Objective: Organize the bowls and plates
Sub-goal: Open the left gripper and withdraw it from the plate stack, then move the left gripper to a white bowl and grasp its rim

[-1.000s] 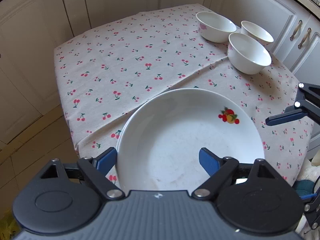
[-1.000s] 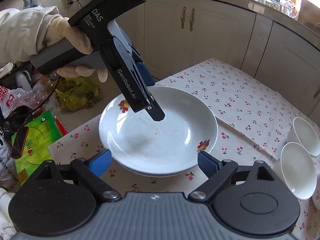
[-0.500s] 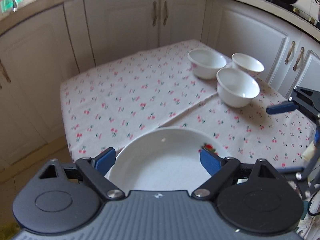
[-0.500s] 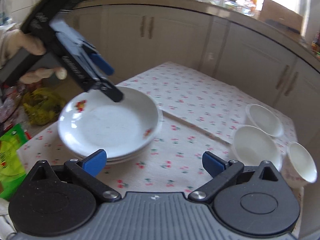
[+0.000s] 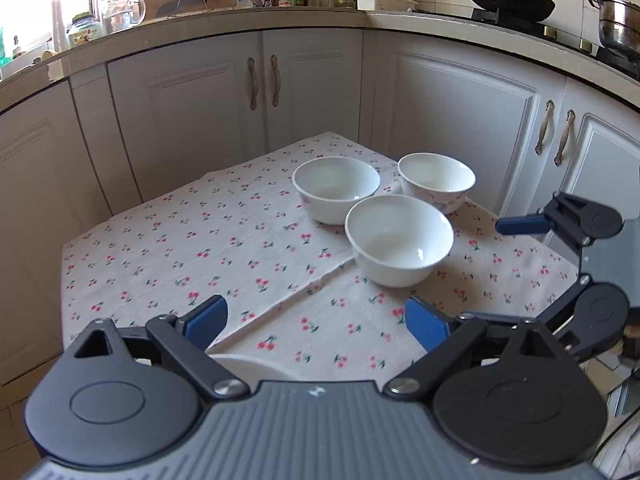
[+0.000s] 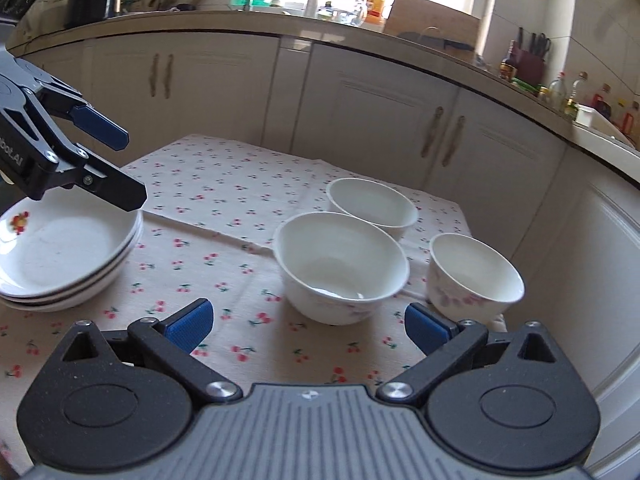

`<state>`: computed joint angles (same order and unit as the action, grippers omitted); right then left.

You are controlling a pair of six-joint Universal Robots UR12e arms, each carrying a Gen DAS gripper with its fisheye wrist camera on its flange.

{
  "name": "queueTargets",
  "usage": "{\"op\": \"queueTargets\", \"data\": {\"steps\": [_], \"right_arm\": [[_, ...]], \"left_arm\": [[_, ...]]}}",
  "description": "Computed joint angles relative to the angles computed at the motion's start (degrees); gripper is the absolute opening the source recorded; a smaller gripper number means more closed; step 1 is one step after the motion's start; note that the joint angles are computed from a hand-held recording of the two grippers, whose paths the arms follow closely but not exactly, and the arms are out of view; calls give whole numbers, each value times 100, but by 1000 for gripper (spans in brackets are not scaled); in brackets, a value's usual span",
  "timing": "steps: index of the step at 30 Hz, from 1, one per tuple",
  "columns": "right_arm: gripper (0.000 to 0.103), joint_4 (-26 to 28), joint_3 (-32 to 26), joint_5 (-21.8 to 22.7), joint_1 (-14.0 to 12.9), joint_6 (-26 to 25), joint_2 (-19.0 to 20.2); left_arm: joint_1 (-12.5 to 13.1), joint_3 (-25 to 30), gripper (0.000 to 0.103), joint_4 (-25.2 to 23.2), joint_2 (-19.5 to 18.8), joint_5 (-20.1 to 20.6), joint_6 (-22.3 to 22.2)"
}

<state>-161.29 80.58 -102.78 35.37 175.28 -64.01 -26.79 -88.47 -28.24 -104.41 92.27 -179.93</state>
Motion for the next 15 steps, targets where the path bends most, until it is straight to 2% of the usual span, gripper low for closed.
{"op": "queueTargets", "data": {"steps": [2, 6, 15], "right_arm": [[103, 7, 21, -45, -32, 159, 18], [103, 61, 35, 146, -113, 393, 55], [103, 97, -131, 319, -229, 318, 195]], "left_arm": [[-60, 183, 95, -122, -131, 128, 3], [-89, 510, 95, -382, -367, 8, 94], [-112, 1183, 95, -817, -891, -210, 311]]}}
